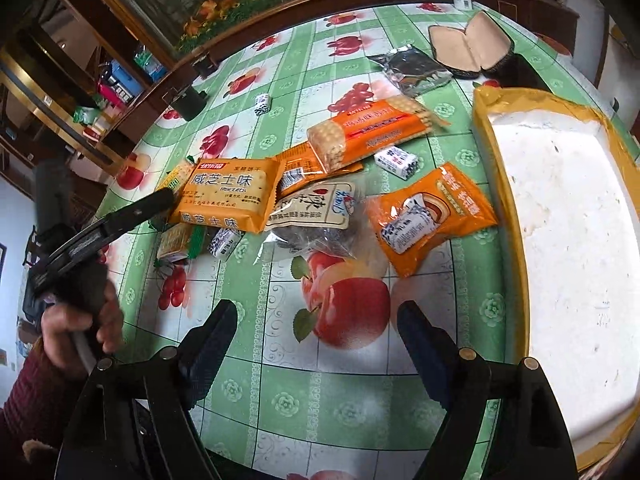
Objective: Organize snacks
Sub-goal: 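Grasp the green-ended cracker pack with the left gripper and lift it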
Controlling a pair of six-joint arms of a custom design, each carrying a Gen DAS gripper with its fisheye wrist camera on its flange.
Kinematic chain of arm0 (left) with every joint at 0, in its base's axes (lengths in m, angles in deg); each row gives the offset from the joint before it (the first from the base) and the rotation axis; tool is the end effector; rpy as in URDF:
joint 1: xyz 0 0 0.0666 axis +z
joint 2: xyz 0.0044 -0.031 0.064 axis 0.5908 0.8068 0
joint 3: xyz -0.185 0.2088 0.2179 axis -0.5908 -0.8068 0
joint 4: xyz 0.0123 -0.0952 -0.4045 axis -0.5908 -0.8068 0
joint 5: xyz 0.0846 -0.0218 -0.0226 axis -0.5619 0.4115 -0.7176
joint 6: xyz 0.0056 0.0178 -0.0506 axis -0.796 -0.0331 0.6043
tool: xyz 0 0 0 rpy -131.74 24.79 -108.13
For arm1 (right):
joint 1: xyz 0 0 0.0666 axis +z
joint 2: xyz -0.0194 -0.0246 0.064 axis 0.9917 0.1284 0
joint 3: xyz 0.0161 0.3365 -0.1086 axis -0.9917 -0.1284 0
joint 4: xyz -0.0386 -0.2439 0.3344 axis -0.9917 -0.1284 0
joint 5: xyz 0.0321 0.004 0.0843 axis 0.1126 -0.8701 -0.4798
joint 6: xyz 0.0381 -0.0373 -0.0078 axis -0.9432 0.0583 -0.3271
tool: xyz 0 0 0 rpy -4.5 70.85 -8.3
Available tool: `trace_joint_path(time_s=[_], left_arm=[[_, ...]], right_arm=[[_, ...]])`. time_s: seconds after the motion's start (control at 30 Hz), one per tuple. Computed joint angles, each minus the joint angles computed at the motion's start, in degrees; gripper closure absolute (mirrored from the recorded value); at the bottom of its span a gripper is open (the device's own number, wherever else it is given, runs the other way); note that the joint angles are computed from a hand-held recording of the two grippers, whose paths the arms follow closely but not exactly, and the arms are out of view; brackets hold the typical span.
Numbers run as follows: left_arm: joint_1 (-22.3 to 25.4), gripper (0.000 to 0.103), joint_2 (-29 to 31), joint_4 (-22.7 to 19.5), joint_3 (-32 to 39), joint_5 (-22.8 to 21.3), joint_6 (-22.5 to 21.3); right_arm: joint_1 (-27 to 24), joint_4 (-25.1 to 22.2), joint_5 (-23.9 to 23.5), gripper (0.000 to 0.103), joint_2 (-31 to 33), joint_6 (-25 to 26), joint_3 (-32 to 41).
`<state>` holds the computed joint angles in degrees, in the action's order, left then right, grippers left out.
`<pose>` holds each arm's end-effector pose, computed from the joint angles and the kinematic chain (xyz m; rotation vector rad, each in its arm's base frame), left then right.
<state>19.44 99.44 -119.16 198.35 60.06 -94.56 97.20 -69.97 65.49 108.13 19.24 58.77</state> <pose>0.6802 -0.2242 0.3973 0.7790 2.5189 -0.7427 0.4719 0.1239 0.4246 0.5333 2.5806 0.3925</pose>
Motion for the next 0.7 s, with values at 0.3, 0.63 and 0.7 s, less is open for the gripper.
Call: trace_joint_path(time_s=[0.3,0.63,0.7], left_arm=[[0.1,0.006,-13.2,-2.0,-18.9,4.1,-12.4],[-0.6,0.007,-11.9,0.9,-17.9,-6.6,-12.9],[-1.2,0.027,-12.6,1.8,-19.4,-9.0,-13.5]], right_arm=[[-0.8,0.2,-1.0,0.017,-2.0,-0.4,-1.7],[-1.0,0.5,-2.5,0.017,-0.7,0.6,-1.0],[-0.8,0.5,-2.7,0.017,-0.2,1.1,-0.6]])
